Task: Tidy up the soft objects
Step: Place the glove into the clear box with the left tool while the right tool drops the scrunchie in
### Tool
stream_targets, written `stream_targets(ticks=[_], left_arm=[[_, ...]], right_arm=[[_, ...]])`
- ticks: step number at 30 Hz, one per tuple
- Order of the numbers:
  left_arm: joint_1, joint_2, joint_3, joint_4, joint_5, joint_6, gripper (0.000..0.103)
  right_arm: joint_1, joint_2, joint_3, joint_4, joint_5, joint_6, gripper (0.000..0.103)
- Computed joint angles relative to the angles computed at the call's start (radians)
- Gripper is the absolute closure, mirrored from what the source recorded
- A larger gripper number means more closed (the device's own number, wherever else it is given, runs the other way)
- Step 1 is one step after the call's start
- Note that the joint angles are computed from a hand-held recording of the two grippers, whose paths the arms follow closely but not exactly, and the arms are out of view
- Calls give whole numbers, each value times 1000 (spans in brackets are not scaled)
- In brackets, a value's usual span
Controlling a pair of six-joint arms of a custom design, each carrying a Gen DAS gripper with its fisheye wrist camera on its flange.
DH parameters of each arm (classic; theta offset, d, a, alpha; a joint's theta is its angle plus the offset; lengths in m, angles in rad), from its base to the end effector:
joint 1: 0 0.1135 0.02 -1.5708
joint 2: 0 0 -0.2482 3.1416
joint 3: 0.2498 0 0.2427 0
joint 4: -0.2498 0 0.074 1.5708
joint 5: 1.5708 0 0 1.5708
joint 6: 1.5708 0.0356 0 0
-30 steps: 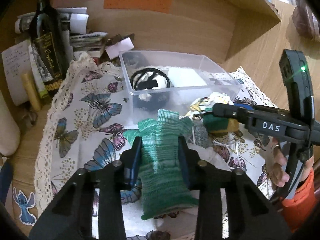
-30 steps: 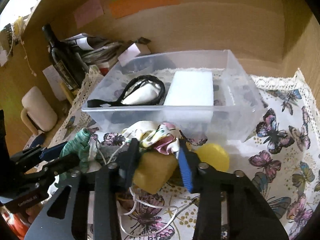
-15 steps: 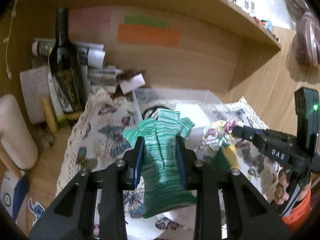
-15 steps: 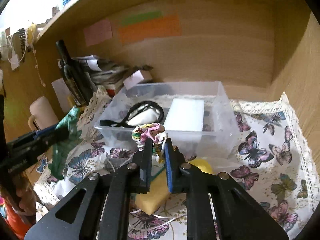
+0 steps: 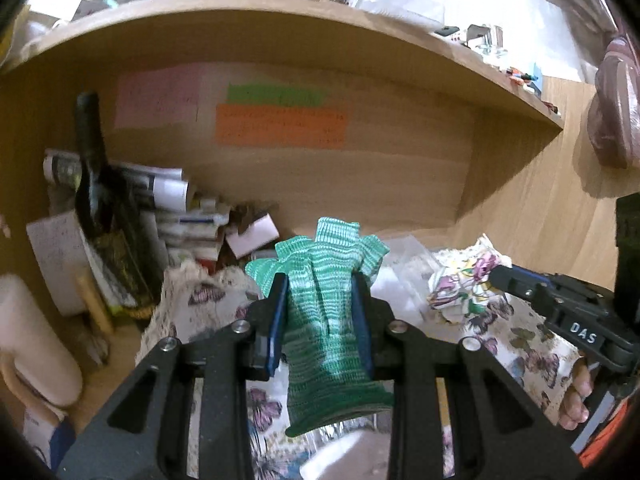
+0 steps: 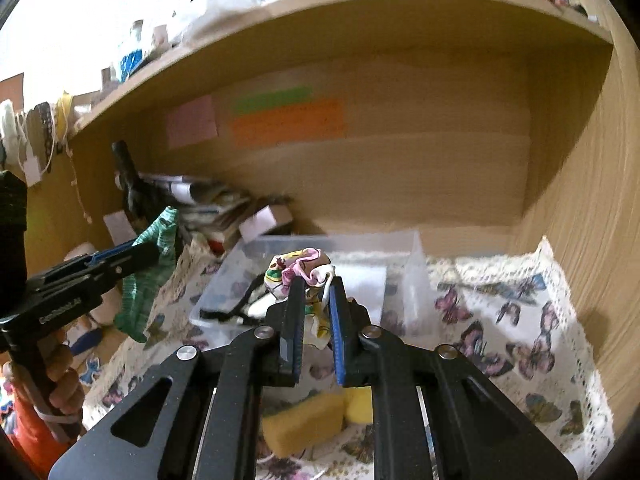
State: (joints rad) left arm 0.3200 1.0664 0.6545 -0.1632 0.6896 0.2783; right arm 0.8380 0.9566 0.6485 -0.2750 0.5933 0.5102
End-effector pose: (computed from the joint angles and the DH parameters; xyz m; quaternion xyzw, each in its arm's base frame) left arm 0.2204 0.0492 0.2364 0.1441 0.8301 -0.1513 0.5170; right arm 0.1524 0.1396 0.2452 -0.0007 0.8534 0.0819 0.5148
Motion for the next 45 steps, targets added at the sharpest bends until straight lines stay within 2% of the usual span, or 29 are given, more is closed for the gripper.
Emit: stream_targets(ticks=[7, 11, 13, 17, 22, 27, 32, 34, 36, 38, 41, 42, 45], left_arm=[[-93, 103, 70, 93, -108, -67, 73], [-172, 185, 70, 190, -257, -88, 73], [-205, 242, 84, 205, -306, -84, 73], [-253, 353, 125, 207, -345, -83, 73], [-291, 464, 177, 192, -387, -63, 73], [-298, 531, 227, 140, -381, -58, 73], [-288, 551, 263, 67, -343, -55, 67], [-284, 536, 258, 50, -332, -50, 65], [-280, 515, 245, 44, -323, -44, 62], [-275, 490, 229, 46, -316, -37, 52], [-259, 422, 185, 55, -314, -34, 39], [-253, 394, 172, 53, -315, -35, 38], [-223, 319, 145, 22, -286, -33, 30]], right_arm=[[-67, 9, 35, 35, -23, -64, 92], [-123, 63, 40, 77, -86, -84, 92], [-152, 106, 42, 102, -134, -84, 92], [-188, 204, 49, 156, -209, -79, 92], [-196, 321, 71, 185, -247, -84, 92], [-210, 413, 96, 188, -283, -88, 92], [-209, 473, 134, 169, -285, -93, 92], [-207, 482, 147, 150, -279, -97, 85], [-204, 484, 158, 126, -284, -97, 60], [-198, 476, 156, 122, -274, -92, 45], [-177, 440, 142, 111, -242, -96, 34], [-169, 424, 138, 103, -230, -94, 28], [-143, 354, 112, 84, -193, -85, 22]])
